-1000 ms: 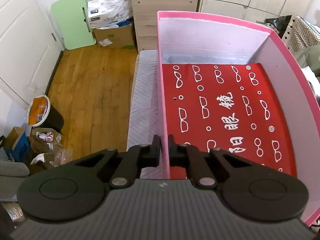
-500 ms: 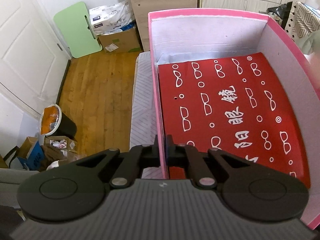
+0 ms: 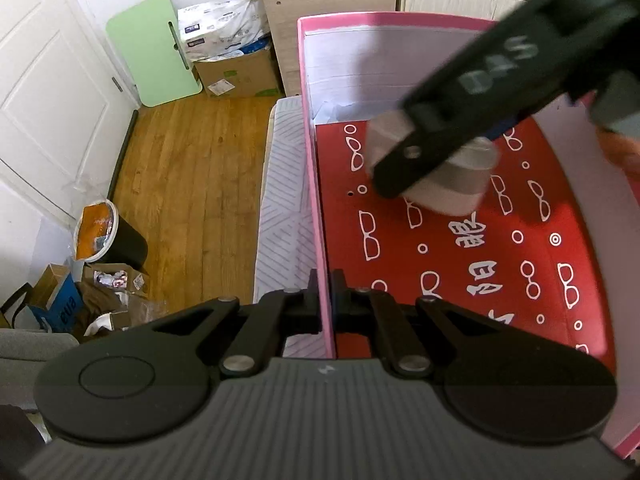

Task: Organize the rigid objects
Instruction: 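Carry the beige case into the pink box and release it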

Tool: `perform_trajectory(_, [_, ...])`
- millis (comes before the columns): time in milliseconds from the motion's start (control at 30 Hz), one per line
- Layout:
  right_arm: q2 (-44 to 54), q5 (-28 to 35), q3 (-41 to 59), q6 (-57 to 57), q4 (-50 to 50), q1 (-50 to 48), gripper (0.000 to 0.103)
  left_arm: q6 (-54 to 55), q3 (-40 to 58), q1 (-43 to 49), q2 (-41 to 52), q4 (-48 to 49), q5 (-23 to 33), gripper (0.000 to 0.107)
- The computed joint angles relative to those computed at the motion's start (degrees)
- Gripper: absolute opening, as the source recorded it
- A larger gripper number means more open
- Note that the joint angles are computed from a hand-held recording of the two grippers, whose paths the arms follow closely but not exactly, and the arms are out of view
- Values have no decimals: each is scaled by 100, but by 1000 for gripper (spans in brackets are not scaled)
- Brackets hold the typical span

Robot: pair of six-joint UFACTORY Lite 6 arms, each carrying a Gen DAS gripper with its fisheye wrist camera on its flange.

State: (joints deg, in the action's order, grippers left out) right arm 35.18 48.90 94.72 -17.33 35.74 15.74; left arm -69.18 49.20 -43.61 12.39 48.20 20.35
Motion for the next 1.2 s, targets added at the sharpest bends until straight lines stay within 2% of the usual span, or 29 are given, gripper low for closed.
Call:
perform_trajectory(300, [848,-142,810,771,-556,398,81,-30,-17,7,-29,-14,-4,3])
perform_trajectory(567, [849,-319,675,755,-75,188,82,-20,-14,2,-31,-13,-15,3])
perform_trajectory(667, [598,-372,340,416,184,110,87,-82,-42,-7,-35,59,-23,3])
perform_trajectory(867, [-880,-775,-907,-490,674,-77,88,-136,-122,54,-84,100,-117,3])
perform_trajectory(1200, [-4079,-680,-3423,-1913,1169,-1040,88,-546,-227,28,-134,522,-158,3])
